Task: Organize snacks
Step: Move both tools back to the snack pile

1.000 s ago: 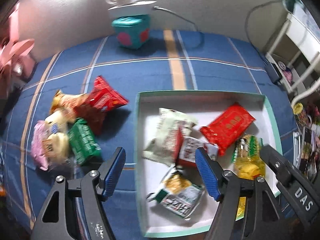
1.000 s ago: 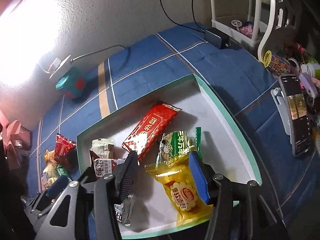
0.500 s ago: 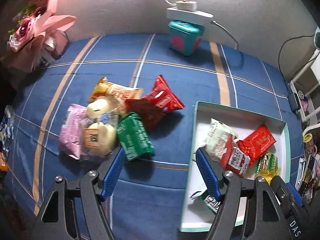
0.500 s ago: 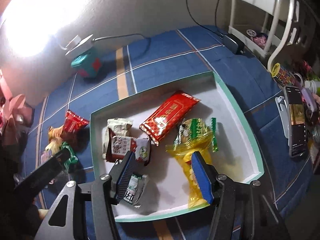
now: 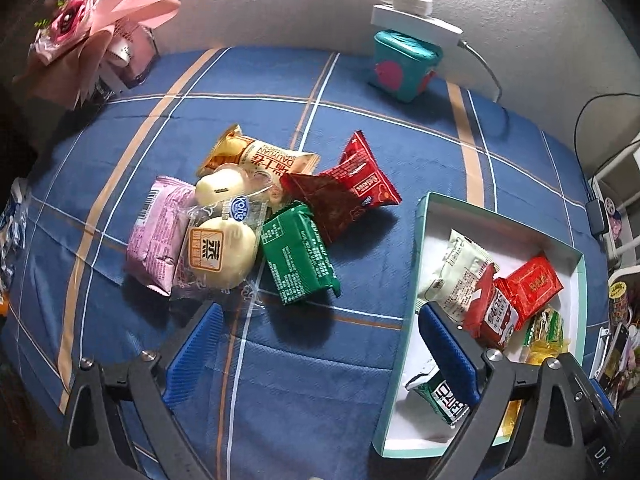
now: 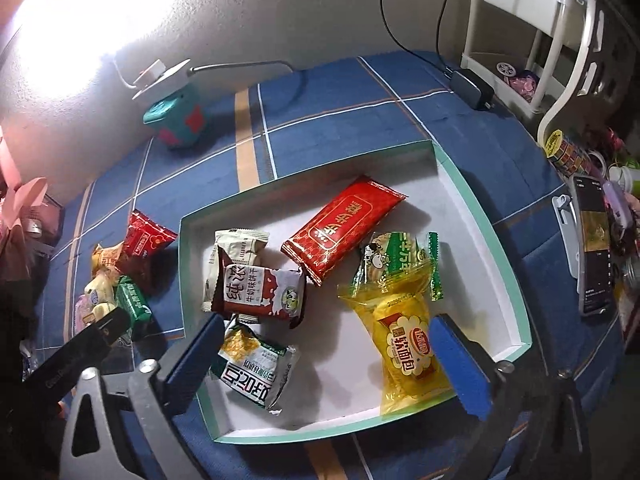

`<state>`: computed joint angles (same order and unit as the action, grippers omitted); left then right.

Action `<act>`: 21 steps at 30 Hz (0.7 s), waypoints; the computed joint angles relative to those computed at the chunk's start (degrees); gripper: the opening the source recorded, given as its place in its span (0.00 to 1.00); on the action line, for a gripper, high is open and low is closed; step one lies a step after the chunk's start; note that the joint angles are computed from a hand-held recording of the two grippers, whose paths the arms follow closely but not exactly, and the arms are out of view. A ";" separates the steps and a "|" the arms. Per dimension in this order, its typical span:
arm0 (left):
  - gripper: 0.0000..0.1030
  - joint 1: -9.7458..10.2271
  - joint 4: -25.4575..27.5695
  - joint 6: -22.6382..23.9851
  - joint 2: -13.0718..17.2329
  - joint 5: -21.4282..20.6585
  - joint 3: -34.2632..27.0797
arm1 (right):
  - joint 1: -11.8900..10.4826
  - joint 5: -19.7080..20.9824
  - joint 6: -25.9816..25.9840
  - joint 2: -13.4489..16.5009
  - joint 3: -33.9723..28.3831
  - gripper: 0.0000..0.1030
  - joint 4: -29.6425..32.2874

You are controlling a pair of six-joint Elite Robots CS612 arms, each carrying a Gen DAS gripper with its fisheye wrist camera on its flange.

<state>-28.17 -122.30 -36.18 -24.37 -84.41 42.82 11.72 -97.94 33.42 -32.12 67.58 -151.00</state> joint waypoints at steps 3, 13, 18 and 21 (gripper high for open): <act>1.00 0.16 -1.08 -0.62 -0.43 -0.19 0.94 | 0.04 0.21 -0.18 0.08 -0.06 1.00 -0.20; 1.00 1.42 -4.09 -2.90 -2.32 -0.44 4.36 | 1.49 -0.40 -2.65 1.25 -2.06 1.00 -1.81; 1.00 2.41 -3.43 -3.69 -3.51 1.86 6.17 | 2.51 1.39 -3.71 2.59 -4.46 1.00 -1.51; 1.00 3.04 -3.31 -5.25 -4.49 3.87 7.80 | 3.30 2.06 -4.69 3.57 -6.17 1.00 -1.33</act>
